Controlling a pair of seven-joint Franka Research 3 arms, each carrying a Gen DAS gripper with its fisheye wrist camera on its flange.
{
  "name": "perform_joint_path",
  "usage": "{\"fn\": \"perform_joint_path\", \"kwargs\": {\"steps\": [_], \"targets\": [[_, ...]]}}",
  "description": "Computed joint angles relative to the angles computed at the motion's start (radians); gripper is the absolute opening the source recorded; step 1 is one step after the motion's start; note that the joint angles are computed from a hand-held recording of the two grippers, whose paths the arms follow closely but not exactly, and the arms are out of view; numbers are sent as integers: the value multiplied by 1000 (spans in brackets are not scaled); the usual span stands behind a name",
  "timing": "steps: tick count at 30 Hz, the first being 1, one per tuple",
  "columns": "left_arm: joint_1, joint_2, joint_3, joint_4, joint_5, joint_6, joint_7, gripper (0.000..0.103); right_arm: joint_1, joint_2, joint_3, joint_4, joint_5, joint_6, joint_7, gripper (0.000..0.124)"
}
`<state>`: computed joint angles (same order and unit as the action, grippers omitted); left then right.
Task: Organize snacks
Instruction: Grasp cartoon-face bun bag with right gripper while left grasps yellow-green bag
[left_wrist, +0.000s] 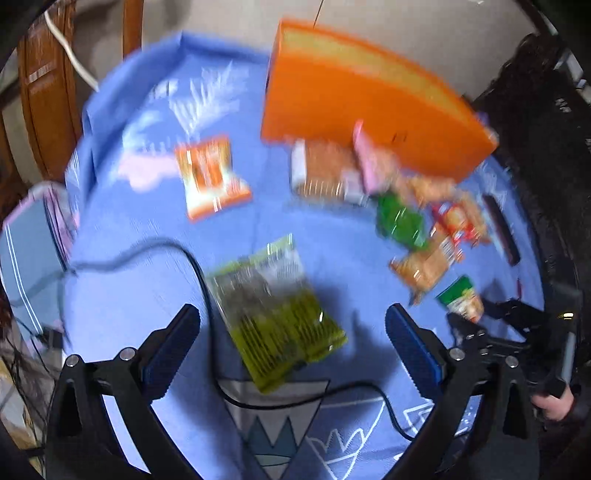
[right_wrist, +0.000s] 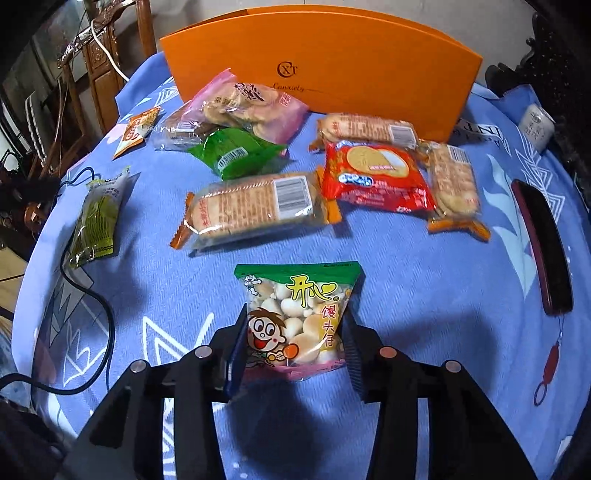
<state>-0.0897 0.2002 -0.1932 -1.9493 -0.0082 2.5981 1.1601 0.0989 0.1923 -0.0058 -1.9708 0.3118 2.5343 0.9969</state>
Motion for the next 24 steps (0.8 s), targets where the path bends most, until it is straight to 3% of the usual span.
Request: {"fn": "perform_joint_path", "kwargs": {"steps": [6,9,15,20,24], "targets": [[48,47,-44,4,-231,-44,28,98,-2,-8,-1,-12,4,7,-2,46],[42,60,-42,6,-245,-22,27,98,-2,-5,-1,-10,8,9,0,47],[16,123,-19,86,-152,-6,-32,98,-5,-7,1,-13,19,11,-13,48],[-26,162,4,154,23,-44,-43,69,-7,-6,2,-14,33,12,-23,48],[-73,169,25,171,180,-83,-53,68,-5,-10,2,-24,31,28,-29,47]]}}
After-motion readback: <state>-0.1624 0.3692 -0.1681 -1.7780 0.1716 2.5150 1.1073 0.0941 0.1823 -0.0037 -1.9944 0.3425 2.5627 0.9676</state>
